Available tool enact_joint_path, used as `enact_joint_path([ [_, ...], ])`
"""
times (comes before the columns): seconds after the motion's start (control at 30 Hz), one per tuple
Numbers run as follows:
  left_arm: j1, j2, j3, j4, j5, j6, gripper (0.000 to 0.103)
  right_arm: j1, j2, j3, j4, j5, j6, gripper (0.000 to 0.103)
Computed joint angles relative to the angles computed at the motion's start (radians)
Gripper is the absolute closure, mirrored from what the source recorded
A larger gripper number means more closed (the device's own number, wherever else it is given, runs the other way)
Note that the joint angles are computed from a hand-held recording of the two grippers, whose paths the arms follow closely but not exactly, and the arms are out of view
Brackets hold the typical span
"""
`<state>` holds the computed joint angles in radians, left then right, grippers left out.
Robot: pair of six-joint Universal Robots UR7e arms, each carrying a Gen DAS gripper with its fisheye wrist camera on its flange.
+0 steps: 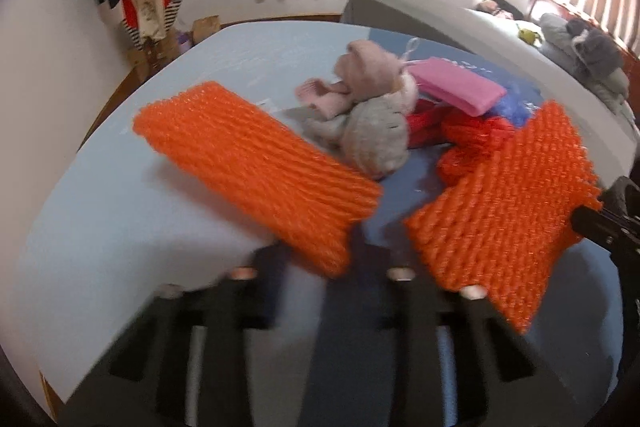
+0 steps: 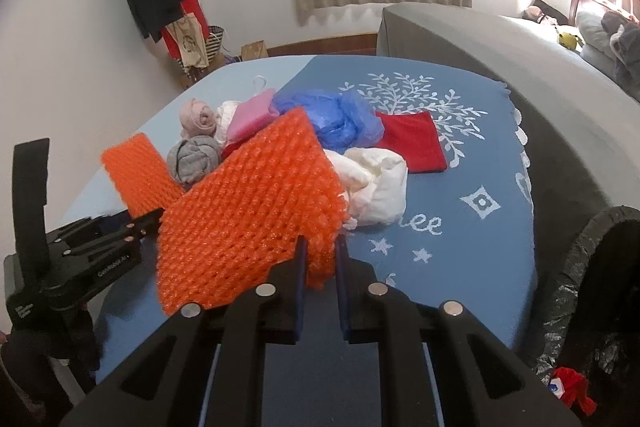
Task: Collect trash
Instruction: 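Lift both orange foam meshes off the table with both grippers, then move both meshes over the trash bin and open both grippers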
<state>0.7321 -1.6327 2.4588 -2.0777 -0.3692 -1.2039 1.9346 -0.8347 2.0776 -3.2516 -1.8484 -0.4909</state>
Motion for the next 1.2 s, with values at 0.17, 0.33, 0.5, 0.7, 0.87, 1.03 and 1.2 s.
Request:
enact_joint_path([
  [0.17, -0.037, -0.021, 0.027, -0.065, 0.029, 0.024, 0.092, 0.004, -0.013, 0.003, 0.002, 0.016, -0.005, 0.090],
  [0.33, -0.098, -0.055, 0.002, 0.056, 0.061, -0.035, 0.093, 0.019, -0.044, 0.011, -0.003, 0.053, -0.027, 0.090],
  [0.5, -0.159, -0.068, -0.026, 0.172, 0.077, -0.093, 0.093, 0.037, -0.080, 0.018, -0.014, 0.089, -0.041, 0.090],
  [0.7, -0.213, -0.063, -0.046, 0.222, 0.084, -0.117, 0.093, 0.050, -0.132, 0.037, -0.038, 0.108, -0.033, 0.090],
  [0.87, -0.242, -0.021, -0.050, 0.144, 0.089, -0.047, 0.093, 0.045, -0.184, 0.056, -0.058, 0.099, -0.027, 0.090],
  [1.03, -0.254, 0.067, -0.041, -0.133, 0.080, 0.154, 0.093, 0.027, -0.236, 0.080, -0.079, 0.071, -0.017, 0.090],
  [1.2, -0.257, 0.195, -0.045, -0.466, 0.047, 0.395, 0.093, -0.008, -0.307, 0.110, -0.100, 0.042, -0.014, 0.090],
])
